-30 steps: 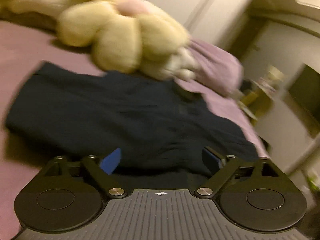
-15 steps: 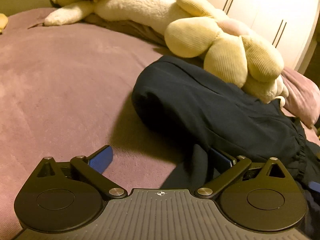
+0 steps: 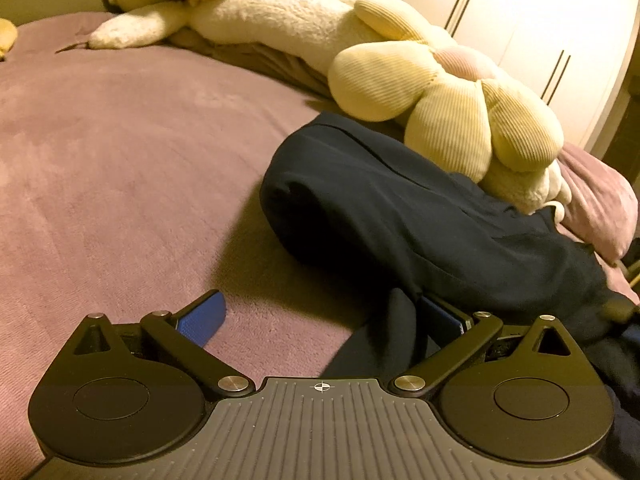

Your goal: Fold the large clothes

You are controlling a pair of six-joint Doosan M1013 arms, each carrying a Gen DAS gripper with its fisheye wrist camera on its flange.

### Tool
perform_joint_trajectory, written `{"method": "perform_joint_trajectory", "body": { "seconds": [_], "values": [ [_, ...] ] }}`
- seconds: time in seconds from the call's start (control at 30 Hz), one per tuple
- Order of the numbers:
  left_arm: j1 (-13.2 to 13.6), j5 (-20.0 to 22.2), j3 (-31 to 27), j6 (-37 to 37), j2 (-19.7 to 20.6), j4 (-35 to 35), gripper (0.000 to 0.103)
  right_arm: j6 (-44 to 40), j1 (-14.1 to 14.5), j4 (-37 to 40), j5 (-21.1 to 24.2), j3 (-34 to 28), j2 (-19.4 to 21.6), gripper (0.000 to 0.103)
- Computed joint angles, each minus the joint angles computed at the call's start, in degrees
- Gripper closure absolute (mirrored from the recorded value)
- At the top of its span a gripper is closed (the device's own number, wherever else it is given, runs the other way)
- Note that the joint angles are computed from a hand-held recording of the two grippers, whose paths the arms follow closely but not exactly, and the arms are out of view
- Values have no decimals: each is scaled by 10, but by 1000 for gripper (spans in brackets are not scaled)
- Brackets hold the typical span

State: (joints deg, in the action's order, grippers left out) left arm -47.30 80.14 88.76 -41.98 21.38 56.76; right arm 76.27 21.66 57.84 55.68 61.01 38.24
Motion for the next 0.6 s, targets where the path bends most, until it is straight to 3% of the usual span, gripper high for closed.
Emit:
{"method": "perform_joint_trajectory", "body": {
  "seconds": [0.07, 0.17, 0.27, 0.33, 0.43, 0.53, 0.6],
  "values": [
    [0, -4, 3, -7, -3, 1, 0, -28, -1, 19, -10, 9, -12, 93],
    [-1, -11, 8, -16, -7, 5, 0, -110, -18, 135, -11, 30, -32, 95],
    [-3, -12, 10, -20, -7, 8, 0, -170, -35, 159, -67, 47, -57, 95],
    [-2, -9, 6, -12, -5, 4, 0, -207, -43, 128, -130, 59, -74, 95],
    [-1, -6, 1, 0, -3, -2, 0, -171, -48, 14, -199, 59, -81, 94],
    [-1, -4, -1, 4, -2, -4, 0, -79, -57, -101, -202, 47, -70, 84],
    [-1, -1, -5, 10, 0, -8, 0, -46, -70, -85, -174, 51, -63, 69]
  ]
}}
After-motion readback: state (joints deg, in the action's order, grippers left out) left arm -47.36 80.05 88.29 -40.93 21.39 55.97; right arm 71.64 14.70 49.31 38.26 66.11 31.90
